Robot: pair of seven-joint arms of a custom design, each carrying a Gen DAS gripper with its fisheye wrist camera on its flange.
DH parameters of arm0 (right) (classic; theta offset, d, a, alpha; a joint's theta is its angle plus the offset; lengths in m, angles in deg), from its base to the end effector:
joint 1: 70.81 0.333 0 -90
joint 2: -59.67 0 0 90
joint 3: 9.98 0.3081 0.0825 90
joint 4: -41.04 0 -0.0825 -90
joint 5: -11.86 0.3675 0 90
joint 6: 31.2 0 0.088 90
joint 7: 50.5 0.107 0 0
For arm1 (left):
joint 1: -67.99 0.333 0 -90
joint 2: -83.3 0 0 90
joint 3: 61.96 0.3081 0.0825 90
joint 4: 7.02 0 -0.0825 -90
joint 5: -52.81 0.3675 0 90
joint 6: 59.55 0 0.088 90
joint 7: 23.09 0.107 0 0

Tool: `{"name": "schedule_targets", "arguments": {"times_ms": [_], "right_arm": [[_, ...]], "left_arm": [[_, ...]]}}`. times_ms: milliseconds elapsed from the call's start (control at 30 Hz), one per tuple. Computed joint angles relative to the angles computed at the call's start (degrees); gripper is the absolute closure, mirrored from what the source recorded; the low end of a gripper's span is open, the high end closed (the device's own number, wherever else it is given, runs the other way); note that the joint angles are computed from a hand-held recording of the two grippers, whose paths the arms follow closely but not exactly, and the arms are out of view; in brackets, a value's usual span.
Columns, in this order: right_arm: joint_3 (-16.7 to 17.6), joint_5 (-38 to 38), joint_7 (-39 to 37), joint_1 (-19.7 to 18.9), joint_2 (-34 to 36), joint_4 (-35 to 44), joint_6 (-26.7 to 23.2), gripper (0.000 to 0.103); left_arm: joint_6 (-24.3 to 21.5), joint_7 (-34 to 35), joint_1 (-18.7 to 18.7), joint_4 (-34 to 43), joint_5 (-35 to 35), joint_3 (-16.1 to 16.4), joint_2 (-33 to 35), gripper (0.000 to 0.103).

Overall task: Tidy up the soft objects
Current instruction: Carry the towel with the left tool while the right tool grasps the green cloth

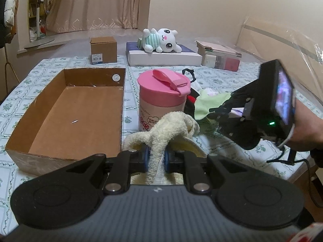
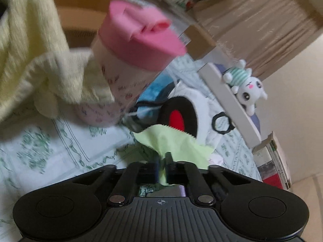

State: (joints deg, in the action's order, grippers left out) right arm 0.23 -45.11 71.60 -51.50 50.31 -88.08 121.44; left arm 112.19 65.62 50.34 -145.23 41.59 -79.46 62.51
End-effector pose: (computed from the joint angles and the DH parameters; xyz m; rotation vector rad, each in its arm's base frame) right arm 0.4365 0.2787 0.4840 -2.3851 1.0522 -1.1228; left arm 0.3864 -0.2732 0.5551 -1.3301 2.1113 -1.1314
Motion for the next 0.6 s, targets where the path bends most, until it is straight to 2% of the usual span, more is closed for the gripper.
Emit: {"name": "schedule_targets", "arguments": {"times_ms": [133,333,600], "right_arm": [[0.13,3.09,4.75,-0.09,-5.62,-2.75,2.70,0.102],[0.31,17.37,7.40,1.19,-15.22,-8.27,7.95,0.102],[-1.53,35.70,0.01,9.36,-21.63,-10.09,9.22,0.102]], "left_arm": [[-0.02,-0.07,-0.98,-0.75,-0.60,0.13,-1.46,0.091],[0.01,-1.14,-1.30,-2.09,-1.03,-0.49,-5.20,0.091],[-1.27,-0.11,-0.94,-2.29,-0.55,0.45,-9.95,0.091]]}}
